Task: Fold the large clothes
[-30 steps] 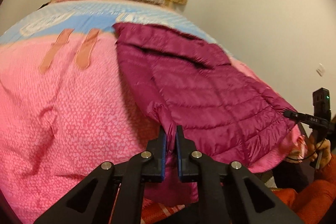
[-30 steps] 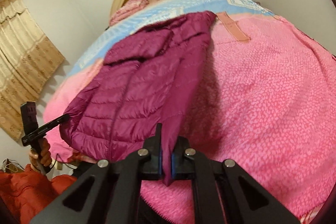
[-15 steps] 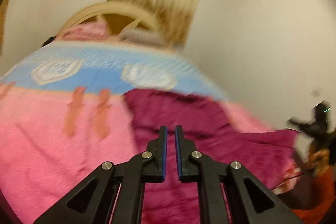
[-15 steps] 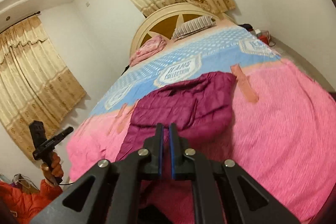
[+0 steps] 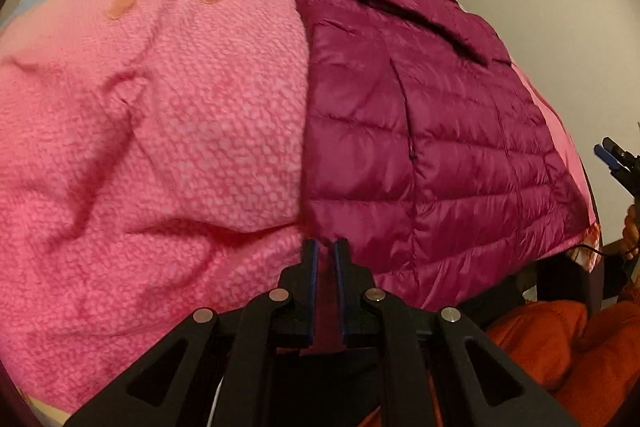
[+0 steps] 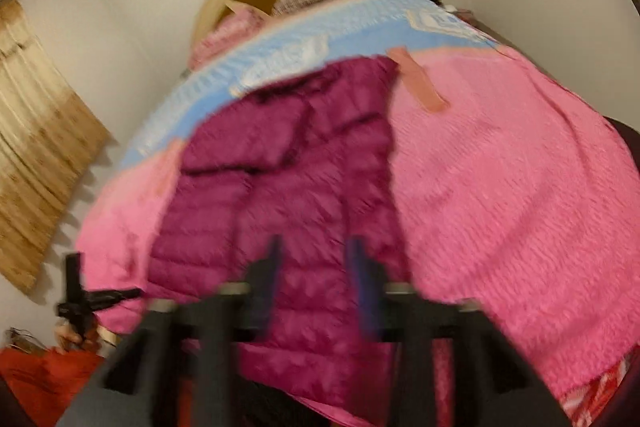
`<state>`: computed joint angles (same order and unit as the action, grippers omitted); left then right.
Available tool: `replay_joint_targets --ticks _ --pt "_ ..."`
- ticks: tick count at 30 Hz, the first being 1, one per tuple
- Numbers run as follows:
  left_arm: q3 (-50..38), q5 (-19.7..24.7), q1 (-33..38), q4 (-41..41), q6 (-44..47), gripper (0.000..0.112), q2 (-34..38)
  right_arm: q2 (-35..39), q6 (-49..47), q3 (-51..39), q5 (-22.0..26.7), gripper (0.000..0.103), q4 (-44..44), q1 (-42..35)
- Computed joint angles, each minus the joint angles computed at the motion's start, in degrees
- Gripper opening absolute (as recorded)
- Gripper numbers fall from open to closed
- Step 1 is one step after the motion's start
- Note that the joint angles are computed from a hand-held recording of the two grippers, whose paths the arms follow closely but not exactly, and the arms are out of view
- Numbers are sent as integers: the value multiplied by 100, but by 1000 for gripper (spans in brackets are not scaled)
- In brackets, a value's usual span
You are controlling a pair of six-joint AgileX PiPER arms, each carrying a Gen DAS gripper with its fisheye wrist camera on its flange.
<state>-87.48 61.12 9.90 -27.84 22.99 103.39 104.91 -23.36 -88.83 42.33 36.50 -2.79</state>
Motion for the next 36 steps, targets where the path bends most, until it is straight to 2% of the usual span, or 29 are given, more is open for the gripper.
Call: replay_joint_targets --ticks 1,4,11,15,17,19,20,21,22,25,27,31,36 --pt "139 -137 -17 -51 65 8 -29 -63 -179 190 -140 83 150 -41" --pt "398 -337 -12 -341 182 9 -23 -91 -419 456 -147 83 525 -237" --pt "1522 -749 589 -2576 1635 10 -123 -26 -831 763 -112 83 1118 -460" --pt "1539 -814 514 -2147 1298 10 -334 -93 -1030 894 -228 83 1223 -426" --pt "1636 -1037 397 -1809 970 10 -570 -100 -1096 938 -258 83 1255 -414" --pt "1735 -1035 472 -2015 1183 25 -707 -95 -1123 957 -277 83 1239 -411" --pt "1752 -1060 449 -2074 1247 54 -742 -92 -1098 953 -293 83 1192 -405" --pt "1702 -957 481 -2019 1255 94 -748 -94 -1088 957 -310 83 1166 -406" --pt "1573 -791 474 -1914 1163 102 -706 -94 -1116 969 -321 83 1191 -416" --pt "1633 -902 546 -1985 1264 102 -717 -99 -1243 1011 -316 83 1328 -459" --pt "1574 -889 500 -1931 1139 102 -570 -85 -1119 963 -304 83 1109 -434" --pt "1347 -704 323 -1850 1075 102 -268 -115 -693 960 -434 83 372 -352" --pt "1181 -264 324 -2366 1344 100 51 9 -527 1000 -305 80 1 -374"
